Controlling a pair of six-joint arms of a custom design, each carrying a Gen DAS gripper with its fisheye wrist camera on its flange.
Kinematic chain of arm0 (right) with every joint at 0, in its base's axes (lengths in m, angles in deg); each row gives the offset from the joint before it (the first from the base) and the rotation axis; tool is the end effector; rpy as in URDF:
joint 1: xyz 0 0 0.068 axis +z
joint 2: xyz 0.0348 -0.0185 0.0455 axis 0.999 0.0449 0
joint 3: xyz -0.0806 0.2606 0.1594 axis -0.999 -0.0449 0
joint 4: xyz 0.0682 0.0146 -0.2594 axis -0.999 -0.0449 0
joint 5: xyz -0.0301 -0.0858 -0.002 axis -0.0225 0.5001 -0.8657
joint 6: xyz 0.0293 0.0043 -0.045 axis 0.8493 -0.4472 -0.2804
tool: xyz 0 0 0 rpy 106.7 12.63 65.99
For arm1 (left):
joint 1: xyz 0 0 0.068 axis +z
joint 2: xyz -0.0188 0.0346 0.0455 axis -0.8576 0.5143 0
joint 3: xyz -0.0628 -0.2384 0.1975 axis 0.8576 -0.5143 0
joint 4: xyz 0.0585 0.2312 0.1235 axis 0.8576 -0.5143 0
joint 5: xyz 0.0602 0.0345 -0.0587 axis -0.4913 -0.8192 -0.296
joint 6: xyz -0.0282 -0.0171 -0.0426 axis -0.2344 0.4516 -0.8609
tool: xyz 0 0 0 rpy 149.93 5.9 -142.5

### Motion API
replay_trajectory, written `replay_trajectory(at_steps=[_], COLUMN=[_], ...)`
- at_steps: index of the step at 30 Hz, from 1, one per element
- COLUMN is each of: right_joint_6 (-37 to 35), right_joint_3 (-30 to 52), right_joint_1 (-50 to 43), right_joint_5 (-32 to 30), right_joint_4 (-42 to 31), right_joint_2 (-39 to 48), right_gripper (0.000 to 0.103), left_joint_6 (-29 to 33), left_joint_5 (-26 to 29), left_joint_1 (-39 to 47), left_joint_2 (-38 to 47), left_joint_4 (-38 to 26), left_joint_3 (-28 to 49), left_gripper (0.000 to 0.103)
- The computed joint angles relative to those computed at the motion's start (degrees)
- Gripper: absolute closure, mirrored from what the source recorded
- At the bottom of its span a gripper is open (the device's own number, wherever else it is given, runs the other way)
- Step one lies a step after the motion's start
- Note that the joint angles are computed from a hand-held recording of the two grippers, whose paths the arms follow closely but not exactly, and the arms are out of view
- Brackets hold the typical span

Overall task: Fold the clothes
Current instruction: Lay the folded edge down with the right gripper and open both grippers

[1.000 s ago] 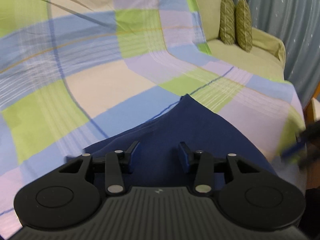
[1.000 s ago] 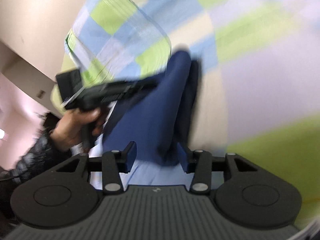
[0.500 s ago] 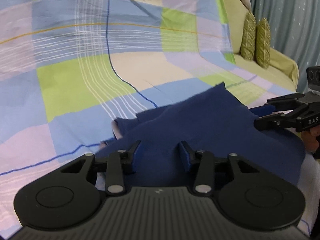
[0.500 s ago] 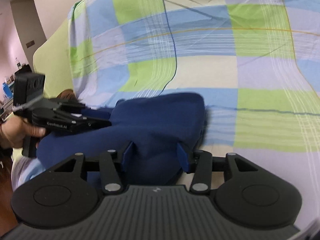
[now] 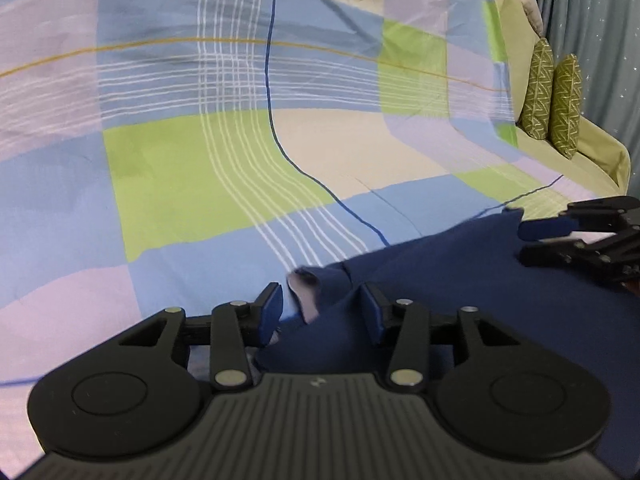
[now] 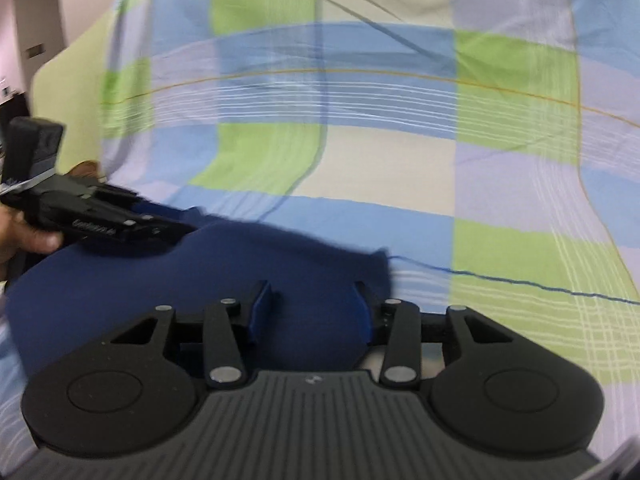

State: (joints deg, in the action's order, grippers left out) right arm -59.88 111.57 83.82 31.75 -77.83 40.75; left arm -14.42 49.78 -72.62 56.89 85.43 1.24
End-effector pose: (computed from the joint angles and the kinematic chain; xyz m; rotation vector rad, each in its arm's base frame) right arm 0.2508 -0.0012 0.2463 -0.3254 2.1487 0.3455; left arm 0.3512 -0.0997 0.2282 0.6652 2.1985 -0.5232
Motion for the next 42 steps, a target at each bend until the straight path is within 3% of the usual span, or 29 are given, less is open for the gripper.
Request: replay_trajectory(at_steps=[5,12,16,20,23,24,25,27,31,33,36,42], right_joint_6=[2.58,3.84,4.22,5.23,3.81,3.1,2.23,0.96,-1.65,-1.36,3.04,11.58], right_joint_3=[1.59,0.2,-1.72,-2.58,-0.94,-0.53,0.0,0.43,1.12,1.03,0.61,4.95], right_joint_1=[-0.94,5.92,7.29,3.35,1.72,1.55,1.83,2.15,10.85,17.04,29.74,40.21], right_joint_5=[2.16,-1.48,0.49,-0.2,1.61,1.94,2.72,2.76,9.18,13.44,25.53,34.94], right_joint_4=[0.68,-7.37,-5.69,-5.02,-11.03,-12.43,-15.44,-18.7,-28.53,-31.5,-34.53,-40.85], right_joint_2=[0.57,-11.35,-9.41,-8.87,-12.64,-13.83,-16.82,-19.92,-29.56,-32.73,-33.14,-32.67], right_gripper=[0.066,0.066,0.067,0.073,0.071,0.068,0.066,0.06,0.052,0.043,0.041,0.041], left_joint_6=[-1.16,1.56,4.74,1.75,2.25,2.48,2.87,5.08,11.04,12.72,12.41,11.76], left_joint_5=[0.24,9.71,9.53,10.38,7.43,6.53,5.46,3.51,1.78,0.84,-1.87,-7.84], left_joint_1=[1.98,3.51,2.68,5.34,5.37,5.35,5.34,5.12,4.42,3.01,0.32,-3.74], left_joint_2=[-4.3,-16.35,-15.88,-12.4,-14.09,-15.65,-17.92,-22.49,-32.62,-36.13,-38.53,-43.21], left_joint_4=[0.36,-2.1,-1.29,-0.67,-2.58,-3.41,-4.77,-8.47,-17.09,-20.47,-22.45,-29.75], left_joint_3=[-1.83,-10.86,-14.11,-11.72,-10.89,-11.22,-11.71,-12.66,-14.7,-15.89,-16.91,-14.21], left_gripper=[0.056,0.056,0.054,0.079,0.076,0.061,0.056,0.053,0.053,0.052,0.052,0.052])
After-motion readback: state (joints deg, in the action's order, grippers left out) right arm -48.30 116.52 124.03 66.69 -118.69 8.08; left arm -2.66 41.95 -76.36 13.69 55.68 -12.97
